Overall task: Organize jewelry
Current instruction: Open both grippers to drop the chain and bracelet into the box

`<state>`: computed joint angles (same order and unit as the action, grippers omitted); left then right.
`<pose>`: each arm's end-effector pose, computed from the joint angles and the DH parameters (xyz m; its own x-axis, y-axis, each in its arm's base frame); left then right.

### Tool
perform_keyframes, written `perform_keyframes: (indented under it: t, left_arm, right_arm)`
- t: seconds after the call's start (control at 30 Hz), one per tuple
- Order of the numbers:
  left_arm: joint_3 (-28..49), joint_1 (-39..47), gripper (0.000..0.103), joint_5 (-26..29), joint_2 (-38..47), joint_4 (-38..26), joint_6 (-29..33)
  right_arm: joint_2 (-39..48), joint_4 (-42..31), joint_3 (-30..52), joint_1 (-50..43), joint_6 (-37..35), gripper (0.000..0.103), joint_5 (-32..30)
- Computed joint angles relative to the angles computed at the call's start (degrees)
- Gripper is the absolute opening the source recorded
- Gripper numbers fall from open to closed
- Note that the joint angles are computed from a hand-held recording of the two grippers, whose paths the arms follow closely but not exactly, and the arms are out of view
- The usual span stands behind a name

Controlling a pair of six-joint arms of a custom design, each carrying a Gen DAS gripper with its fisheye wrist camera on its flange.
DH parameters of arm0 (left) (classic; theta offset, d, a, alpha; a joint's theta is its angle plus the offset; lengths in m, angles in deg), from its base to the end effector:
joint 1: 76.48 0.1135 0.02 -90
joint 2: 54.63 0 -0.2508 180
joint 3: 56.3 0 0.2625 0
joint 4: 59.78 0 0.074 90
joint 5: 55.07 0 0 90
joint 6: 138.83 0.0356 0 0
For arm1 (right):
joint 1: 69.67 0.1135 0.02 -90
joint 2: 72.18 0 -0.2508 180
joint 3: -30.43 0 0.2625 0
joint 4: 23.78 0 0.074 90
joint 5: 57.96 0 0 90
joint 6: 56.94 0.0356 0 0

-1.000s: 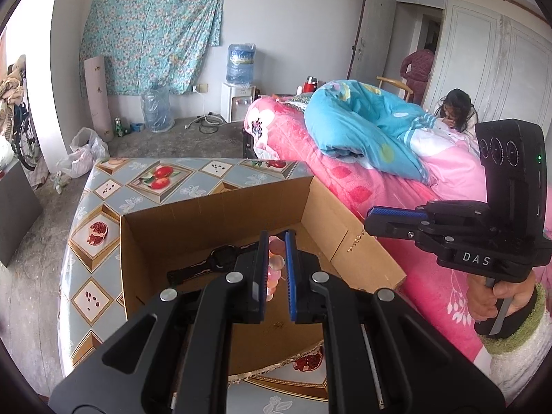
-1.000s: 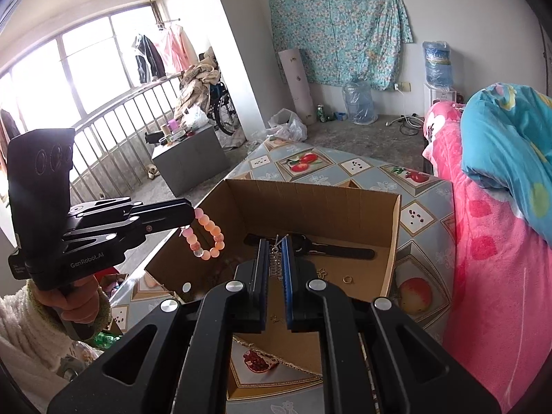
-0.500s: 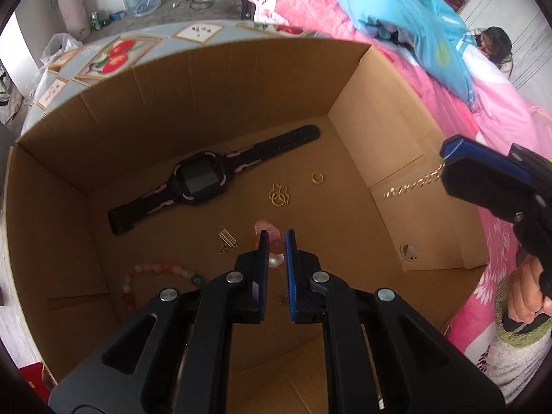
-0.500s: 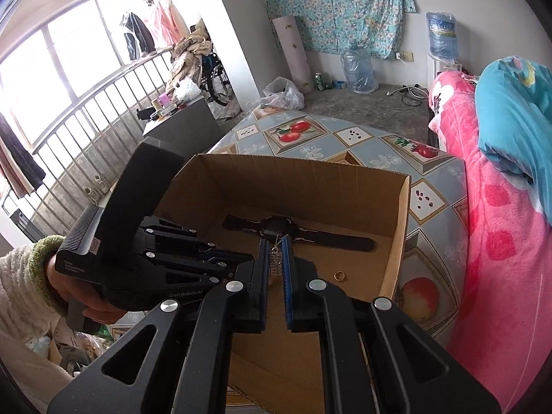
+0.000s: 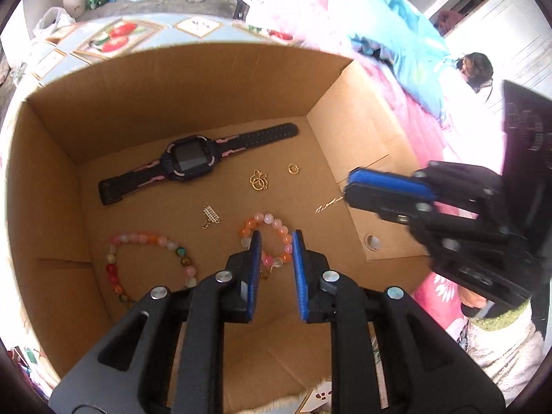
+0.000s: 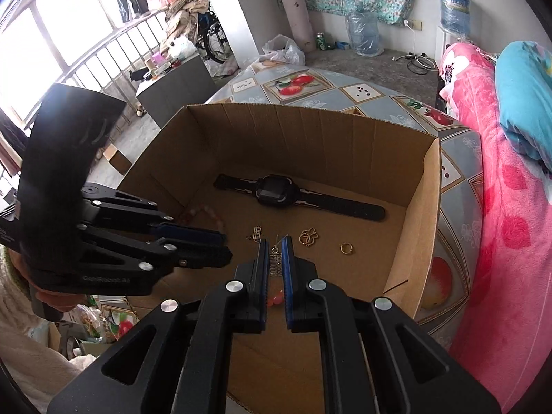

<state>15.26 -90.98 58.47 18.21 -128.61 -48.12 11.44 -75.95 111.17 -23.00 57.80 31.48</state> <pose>0.2334 -0.0750 0.2470 -0.9059 0.2460 -0.3448 0.3723 0.8506 -0.3713 0.2173 0.2309 0.2597 -0.8168 -0.2560 -0.5169 -0.4287 0.8690 0.2470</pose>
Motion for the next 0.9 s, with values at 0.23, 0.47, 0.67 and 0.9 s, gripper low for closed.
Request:
perform_keyframes:
  t: [0.23,0.47,0.67,0.9]
  left_arm:
    - [-3.38,6.29,0.037,-3.30,-16.09,-1.55,4.26]
    - [-3.12,17.08,0.051,-1.61,-23.39,-5.74,10.33]
    - [-4.98,31.00,0.066,3.19,-29.30,-8.60,16.39]
    - [-12.23,37.59,0.074,7.89,-33.87,-8.97,18.20]
  right_arm:
    - [4.26,-6.59,4.83,0.82,1.23,0.009,3.05]
    - [0.36,-7.76,3.72,2.48,4.30,0.021,5.71]
    - [-11.28,-8.80,-1.36,5.64,10.78,0.036,14.43]
    - [-22.37,-7.58,-13.07,3.51,24.41,0.042,15.21]
